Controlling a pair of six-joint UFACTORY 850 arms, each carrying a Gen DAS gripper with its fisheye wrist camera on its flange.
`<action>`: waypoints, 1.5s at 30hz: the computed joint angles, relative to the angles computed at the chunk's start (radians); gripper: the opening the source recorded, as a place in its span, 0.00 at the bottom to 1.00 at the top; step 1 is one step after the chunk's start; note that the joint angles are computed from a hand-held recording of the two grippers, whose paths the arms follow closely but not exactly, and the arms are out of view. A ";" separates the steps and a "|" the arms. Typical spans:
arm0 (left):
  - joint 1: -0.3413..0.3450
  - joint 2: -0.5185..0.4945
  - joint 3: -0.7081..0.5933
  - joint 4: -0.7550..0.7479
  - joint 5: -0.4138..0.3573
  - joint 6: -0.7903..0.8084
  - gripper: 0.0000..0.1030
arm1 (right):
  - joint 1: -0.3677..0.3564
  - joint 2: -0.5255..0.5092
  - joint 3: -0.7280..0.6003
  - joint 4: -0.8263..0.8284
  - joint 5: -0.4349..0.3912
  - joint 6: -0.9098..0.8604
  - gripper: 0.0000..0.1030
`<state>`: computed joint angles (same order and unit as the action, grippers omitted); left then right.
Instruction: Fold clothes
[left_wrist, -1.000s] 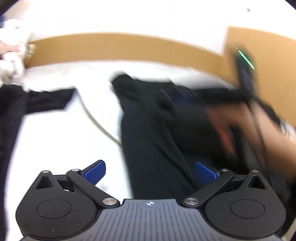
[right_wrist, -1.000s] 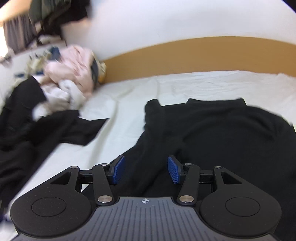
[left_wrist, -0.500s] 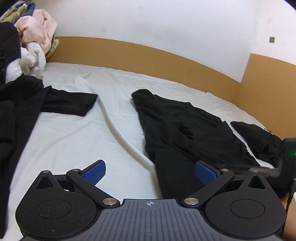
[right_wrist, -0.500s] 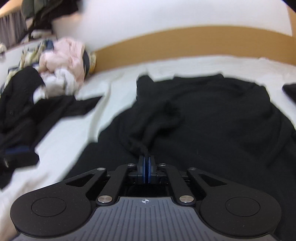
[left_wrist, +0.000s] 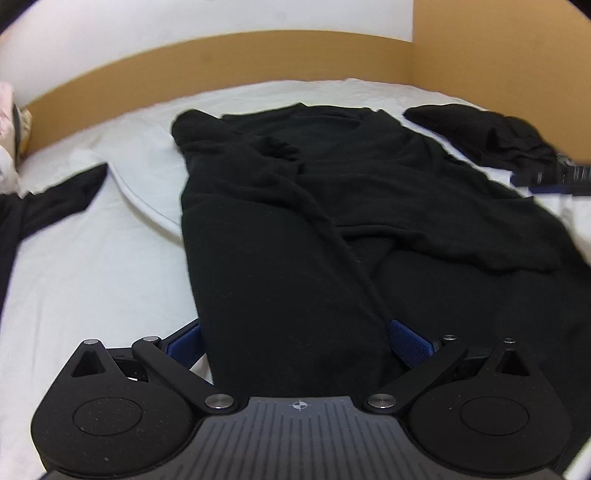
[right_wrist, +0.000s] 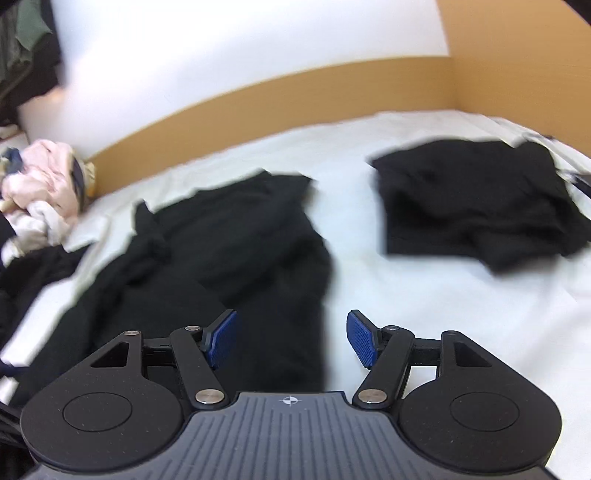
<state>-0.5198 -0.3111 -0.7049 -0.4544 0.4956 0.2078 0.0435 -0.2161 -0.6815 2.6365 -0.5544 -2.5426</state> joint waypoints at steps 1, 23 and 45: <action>0.006 0.014 0.016 0.040 0.024 -0.059 0.99 | -0.015 0.004 0.017 -0.019 -0.009 0.004 0.66; -0.029 -0.110 -0.095 -0.192 0.059 0.150 1.00 | -0.069 0.038 0.150 -0.138 -0.165 -0.063 0.65; -0.016 -0.100 -0.076 -0.139 0.062 0.089 0.99 | 0.368 0.023 0.013 -0.035 0.107 -0.168 0.10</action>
<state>-0.5360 -0.4115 -0.7808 -0.5930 0.5579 0.2965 0.4118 -0.1934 -0.6687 2.6020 -0.4478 -2.7111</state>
